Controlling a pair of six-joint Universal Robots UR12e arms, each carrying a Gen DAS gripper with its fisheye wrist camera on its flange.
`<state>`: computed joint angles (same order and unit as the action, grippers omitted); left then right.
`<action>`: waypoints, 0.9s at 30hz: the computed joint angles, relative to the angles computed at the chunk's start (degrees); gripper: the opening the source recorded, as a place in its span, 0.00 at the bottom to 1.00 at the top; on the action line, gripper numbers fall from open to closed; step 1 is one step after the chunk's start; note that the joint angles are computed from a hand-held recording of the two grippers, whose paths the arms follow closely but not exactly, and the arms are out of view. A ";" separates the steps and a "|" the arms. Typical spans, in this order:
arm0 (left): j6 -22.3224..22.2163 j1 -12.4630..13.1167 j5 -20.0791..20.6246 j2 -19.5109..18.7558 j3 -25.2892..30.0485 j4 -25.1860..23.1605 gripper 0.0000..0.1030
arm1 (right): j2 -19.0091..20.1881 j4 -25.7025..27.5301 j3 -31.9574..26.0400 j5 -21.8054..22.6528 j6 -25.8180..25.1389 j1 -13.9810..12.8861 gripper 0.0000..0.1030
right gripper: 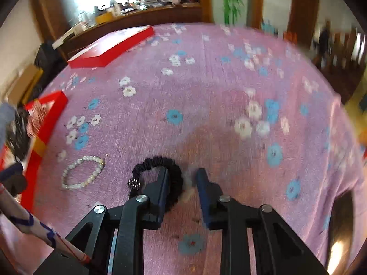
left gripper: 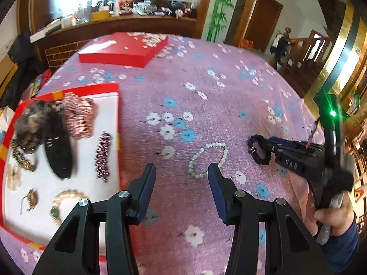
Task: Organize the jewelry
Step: 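Grasp the black hair tie with right gripper while left gripper grasps the white bead bracelet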
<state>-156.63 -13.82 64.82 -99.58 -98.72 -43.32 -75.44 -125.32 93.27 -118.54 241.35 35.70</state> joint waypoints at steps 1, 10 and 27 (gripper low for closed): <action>0.11 -0.56 0.52 -0.59 0.74 -1.05 0.44 | 1.01 2.89 -1.63 -1.78 -1.88 0.51 0.09; 0.54 -4.34 7.09 -5.70 6.30 -7.38 0.19 | -2.31 -7.14 3.43 -6.44 1.86 1.11 0.08; -1.69 -3.35 1.37 -3.21 2.76 1.96 0.04 | -3.68 -20.13 6.66 -7.59 1.86 1.80 0.08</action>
